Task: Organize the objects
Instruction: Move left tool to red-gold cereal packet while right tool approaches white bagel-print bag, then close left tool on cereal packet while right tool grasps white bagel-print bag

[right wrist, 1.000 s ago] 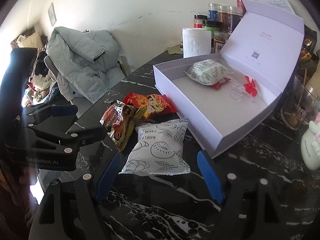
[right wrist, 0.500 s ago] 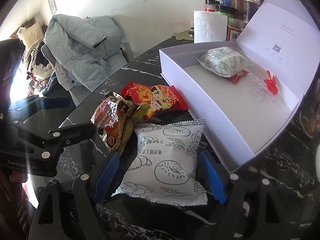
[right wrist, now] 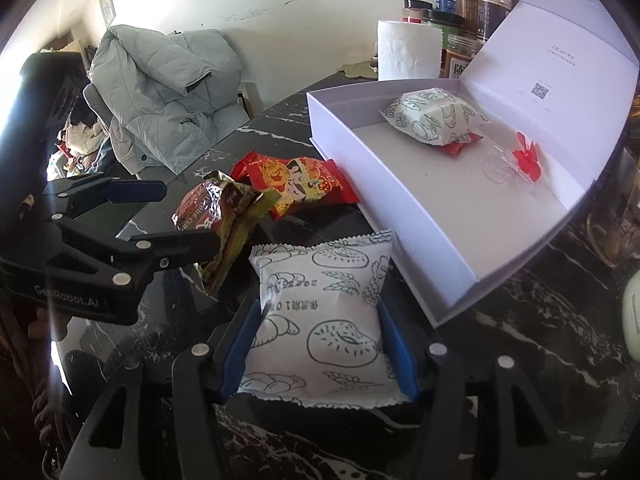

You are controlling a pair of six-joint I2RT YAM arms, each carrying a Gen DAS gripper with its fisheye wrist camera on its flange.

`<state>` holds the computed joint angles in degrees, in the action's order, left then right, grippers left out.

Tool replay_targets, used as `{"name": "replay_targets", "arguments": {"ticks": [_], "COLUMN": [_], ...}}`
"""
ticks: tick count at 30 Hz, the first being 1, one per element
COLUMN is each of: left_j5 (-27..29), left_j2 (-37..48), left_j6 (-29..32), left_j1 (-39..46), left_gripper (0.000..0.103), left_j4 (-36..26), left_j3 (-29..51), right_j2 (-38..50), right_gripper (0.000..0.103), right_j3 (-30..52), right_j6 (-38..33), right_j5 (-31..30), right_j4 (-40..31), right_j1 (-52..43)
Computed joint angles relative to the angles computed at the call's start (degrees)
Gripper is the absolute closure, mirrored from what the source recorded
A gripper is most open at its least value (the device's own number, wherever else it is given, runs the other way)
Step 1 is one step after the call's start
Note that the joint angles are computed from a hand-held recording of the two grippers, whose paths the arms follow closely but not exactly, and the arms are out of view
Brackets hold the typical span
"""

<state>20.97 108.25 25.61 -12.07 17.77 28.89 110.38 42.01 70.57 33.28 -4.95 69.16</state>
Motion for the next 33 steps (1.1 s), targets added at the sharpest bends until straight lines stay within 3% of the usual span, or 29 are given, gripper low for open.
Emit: {"name": "replay_targets", "arguments": {"ticks": [10, 23, 29, 33], "left_j5": [-2.96, -4.7, -4.07, -2.53], "left_j2": [6.68, 10.15, 9.03, 8.12], "left_j6": [-4.33, -5.9, -6.16, -5.31], "left_j1": [-5.5, -7.61, -6.77, -5.76], "left_gripper": [0.006, 0.006, 0.028, 0.034], "left_j4": [3.02, 6.52, 8.66, 8.11], "left_j3": [3.54, 4.16, 2.1, 1.27], "right_j2": [-1.54, 0.27, 0.98, 1.06], "right_gripper": [0.042, 0.028, 0.027, 0.027], "right_j3": [-2.22, -3.6, -3.51, -3.63], "right_j6": [10.64, 12.89, 13.63, 14.41], "right_j5": [2.1, 1.21, 1.49, 1.71], "right_j4": [-4.96, -1.83, -1.61, -1.63], "right_j1": [6.38, 6.4, 6.83, 7.16]}}
